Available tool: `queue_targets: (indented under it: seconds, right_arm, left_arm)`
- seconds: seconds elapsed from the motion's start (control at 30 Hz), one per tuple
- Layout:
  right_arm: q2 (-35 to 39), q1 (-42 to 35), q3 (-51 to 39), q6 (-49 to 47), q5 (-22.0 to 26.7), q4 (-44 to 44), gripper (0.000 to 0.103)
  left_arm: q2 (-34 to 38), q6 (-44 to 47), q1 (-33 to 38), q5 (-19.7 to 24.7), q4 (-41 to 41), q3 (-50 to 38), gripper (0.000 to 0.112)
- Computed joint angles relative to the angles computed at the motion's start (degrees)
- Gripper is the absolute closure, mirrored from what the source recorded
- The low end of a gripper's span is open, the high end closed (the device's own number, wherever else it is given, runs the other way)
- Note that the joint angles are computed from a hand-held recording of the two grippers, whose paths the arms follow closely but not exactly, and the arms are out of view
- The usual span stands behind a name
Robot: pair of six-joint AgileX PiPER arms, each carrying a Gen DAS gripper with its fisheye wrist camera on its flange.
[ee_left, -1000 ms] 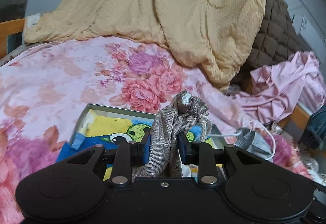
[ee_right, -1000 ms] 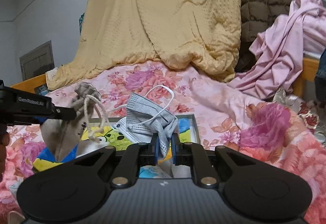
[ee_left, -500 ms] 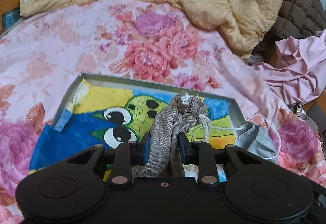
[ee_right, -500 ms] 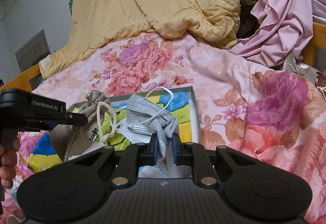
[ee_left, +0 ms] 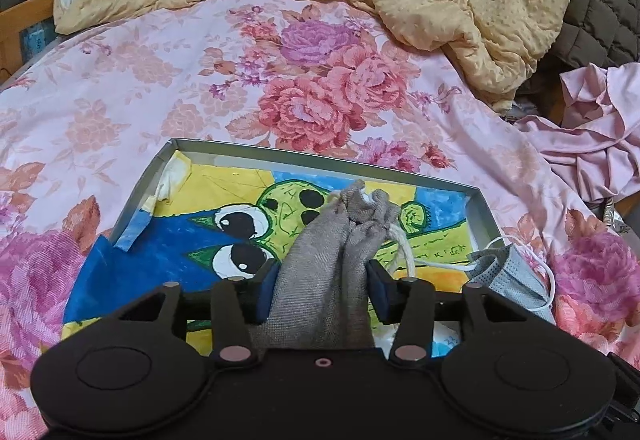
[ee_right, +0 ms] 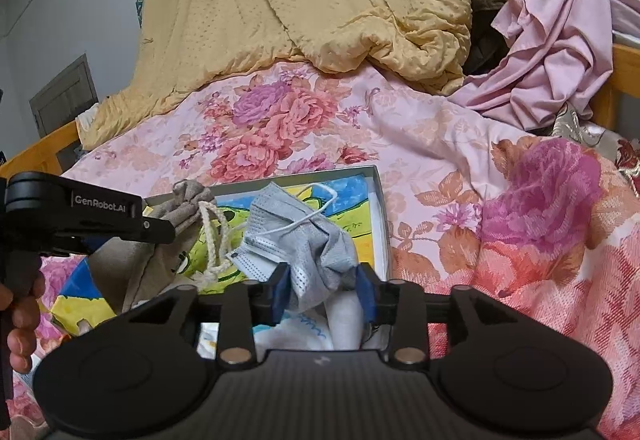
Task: Organize soft objects
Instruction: 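Open both tools to drop the pouch and mask into the tray, then move both open tools back to the remaining pile beside the tray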
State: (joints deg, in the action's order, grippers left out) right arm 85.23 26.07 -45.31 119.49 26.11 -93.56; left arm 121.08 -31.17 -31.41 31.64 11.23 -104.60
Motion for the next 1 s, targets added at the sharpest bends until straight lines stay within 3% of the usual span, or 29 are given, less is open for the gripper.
queue_targets:
  seconds: [0.23, 0.4, 0.63, 0.73, 0.9, 1.0]
  right_arm:
    - [-3.38, 2.1, 1.32, -0.74, 2.79, 1.21, 0.035]
    - [-7.28, 6.74, 2.97, -0.97, 8.77, 2.66, 0.022]
    - [-12.25, 17.54, 4.1, -3.76, 22.04, 5.64, 0.012]
    - [-13.39, 24.02, 4.52, -2.43, 30.05, 6.37, 0.009]
    - [-14.44, 32.27, 4.5, -2.37, 38.06, 8.71, 0.004]
    - [-14.04, 37.3, 3.78, -1.82, 43.42, 10.18, 0.002]
  left_arm:
    - [-5.56, -7.1, -0.46, -5.46, 6.07, 9.33, 0.043]
    - [-11.38, -13.0, -1.45, -10.38, 12.18, 17.63, 0.033]
    - [-22.01, -33.5, -3.57, -17.97, 34.04, 31.61, 0.014]
    - [-26.21, -44.23, -3.92, -19.12, 43.77, 36.37, 0.012]
    - [-33.4, -66.48, -4.47, -19.8, 67.5, 44.89, 0.01]
    - [-37.76, -75.55, -4.45, -20.35, 77.47, 49.84, 0.01]
